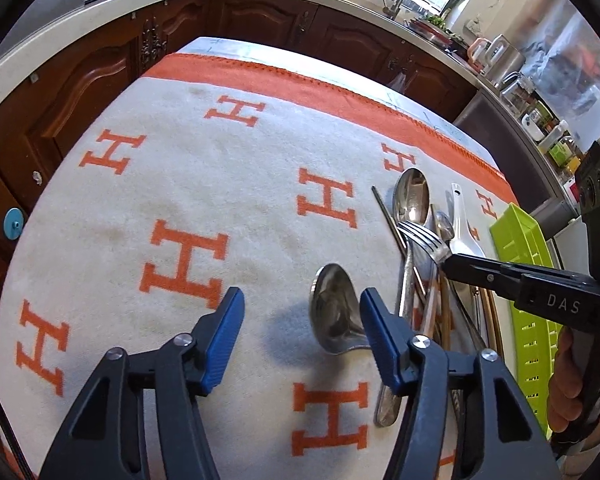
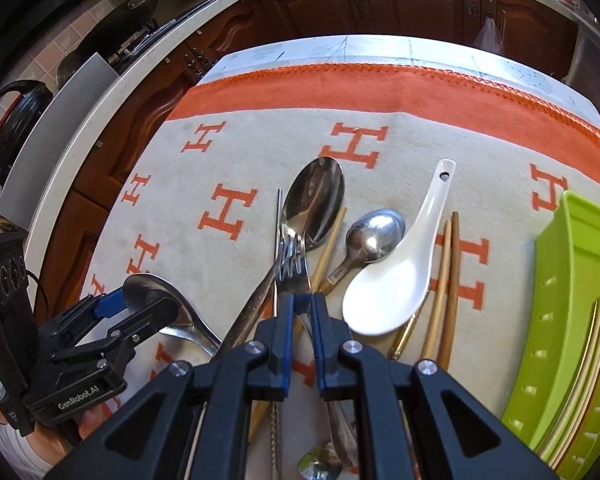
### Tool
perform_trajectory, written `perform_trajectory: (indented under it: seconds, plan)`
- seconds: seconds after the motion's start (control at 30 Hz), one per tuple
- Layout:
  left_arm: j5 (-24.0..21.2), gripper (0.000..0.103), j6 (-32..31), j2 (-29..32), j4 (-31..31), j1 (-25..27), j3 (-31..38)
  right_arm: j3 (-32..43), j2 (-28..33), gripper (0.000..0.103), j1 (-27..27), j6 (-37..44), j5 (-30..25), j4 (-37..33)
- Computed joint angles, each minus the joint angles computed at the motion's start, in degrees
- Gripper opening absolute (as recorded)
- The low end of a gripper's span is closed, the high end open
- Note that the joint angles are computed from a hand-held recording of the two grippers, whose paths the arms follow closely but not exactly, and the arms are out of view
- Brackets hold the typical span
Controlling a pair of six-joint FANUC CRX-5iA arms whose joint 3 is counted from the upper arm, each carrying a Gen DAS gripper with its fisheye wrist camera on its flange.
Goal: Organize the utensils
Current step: 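Close the right tool on a metal fork while the left tool grasps a spoon, then carry the fork and spoon into the green tray and open both tools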
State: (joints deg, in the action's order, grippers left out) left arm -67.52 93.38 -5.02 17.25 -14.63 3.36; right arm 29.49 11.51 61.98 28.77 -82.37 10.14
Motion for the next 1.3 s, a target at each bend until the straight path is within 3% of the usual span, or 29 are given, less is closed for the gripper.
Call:
perform_trajectory:
  seconds: [0.2,0.27,0.37,0.47,0.53,0.83,1.0,1.3]
  plan:
    - [2.45,0.034,-2.52,0.25,3.73,-0.22,-1.75,0.8,0.5,0.015,-0.76,2.63,0.33,-1.28]
    - [2.69,0.019,-3.56,0.43,5.3,0.0,-2.37,0.82,0.59,0.017,-0.98,3.69,0.72,-1.61]
    - [3.76,0.014,-4.1,0.29,6.88,0.24,-3.49,-0.19,-0.06,0.017,-1.2,4.97,2.46,-2.36]
    - [4.6,0.011,-4.83,-0.02,8.68,0.82,-4.75,-1.25,-0.74,0.017,-0.96,6.31,4.1,-2.43]
    - [5.01,0.011,-5.0,-0.23,9.74,1.22,-5.43,-1.78,-0.95,0.011,-0.47,6.94,4.59,-1.55]
    - [5.12,0.007,-6.1,-1.65,8.02,1.4,-3.78,-0.92,-0.08,0.005,2.03,9.37,3.8,2.08]
    - [5.31,0.006,-5.66,-3.12,3.69,1.23,-1.16,-4.44,-2.27,0.002,4.12,6.0,6.53,7.09]
    - [1.38,0.006,-10.95,-5.94,8.82,4.33,0.44,-9.18,-7.4,0.002,8.84,-2.44,9.65,16.22]
